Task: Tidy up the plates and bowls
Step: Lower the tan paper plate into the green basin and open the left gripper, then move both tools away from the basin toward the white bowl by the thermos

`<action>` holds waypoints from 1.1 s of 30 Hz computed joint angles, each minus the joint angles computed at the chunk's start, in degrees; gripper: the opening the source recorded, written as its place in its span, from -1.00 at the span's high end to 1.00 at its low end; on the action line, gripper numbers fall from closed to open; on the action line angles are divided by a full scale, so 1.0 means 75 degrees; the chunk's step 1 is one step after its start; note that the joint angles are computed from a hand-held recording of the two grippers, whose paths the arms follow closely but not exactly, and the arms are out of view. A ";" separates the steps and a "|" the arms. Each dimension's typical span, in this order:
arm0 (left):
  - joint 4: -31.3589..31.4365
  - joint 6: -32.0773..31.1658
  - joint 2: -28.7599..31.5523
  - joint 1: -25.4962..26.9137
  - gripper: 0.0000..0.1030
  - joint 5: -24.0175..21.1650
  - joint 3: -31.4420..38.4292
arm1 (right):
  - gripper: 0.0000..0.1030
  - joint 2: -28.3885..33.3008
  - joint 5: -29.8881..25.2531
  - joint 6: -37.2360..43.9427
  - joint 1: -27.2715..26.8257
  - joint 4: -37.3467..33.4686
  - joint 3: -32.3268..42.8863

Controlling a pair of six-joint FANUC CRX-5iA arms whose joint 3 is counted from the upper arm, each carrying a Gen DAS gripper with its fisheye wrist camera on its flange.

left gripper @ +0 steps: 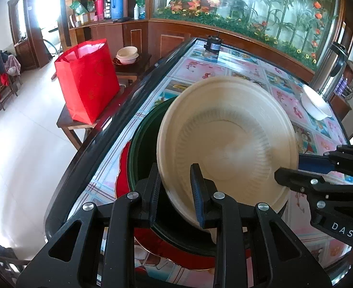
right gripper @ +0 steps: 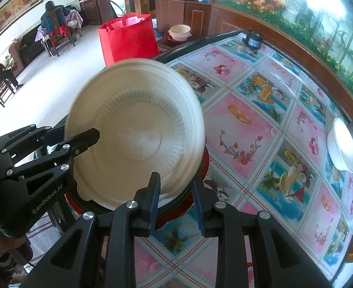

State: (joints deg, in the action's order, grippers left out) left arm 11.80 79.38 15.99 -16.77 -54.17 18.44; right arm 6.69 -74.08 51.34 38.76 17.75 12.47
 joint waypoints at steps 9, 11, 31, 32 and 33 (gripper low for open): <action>0.0133 0.0209 -0.0347 0.0131 0.34 0.0484 -0.0428 | 0.11 -0.0350 0.0114 -0.0397 0.0145 0.0330 -0.0419; 0.0135 0.0311 -0.0622 0.0101 0.06 0.0972 -0.0730 | 0.02 -0.0515 0.0155 -0.0678 0.0243 0.0668 -0.0635; 0.2809 -0.1888 -0.2190 -0.1154 -0.35 0.4385 -0.2821 | -0.77 -0.2036 -0.2533 -0.5712 0.1427 0.6045 -0.3146; 0.2821 -0.1916 -0.2230 -0.1195 -0.35 0.4426 -0.2858 | -0.87 -0.2130 -0.2662 -0.5892 0.1532 0.6199 -0.3252; 0.2835 -0.1961 -0.2262 -0.1245 -0.35 0.4470 -0.2890 | -0.98 -0.2189 -0.2801 -0.6051 0.1625 0.6353 -0.3341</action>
State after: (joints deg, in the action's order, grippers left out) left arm 33.06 64.67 -0.97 -26.10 -20.64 -3.24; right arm -9.72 -95.09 5.95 50.94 65.40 -12.58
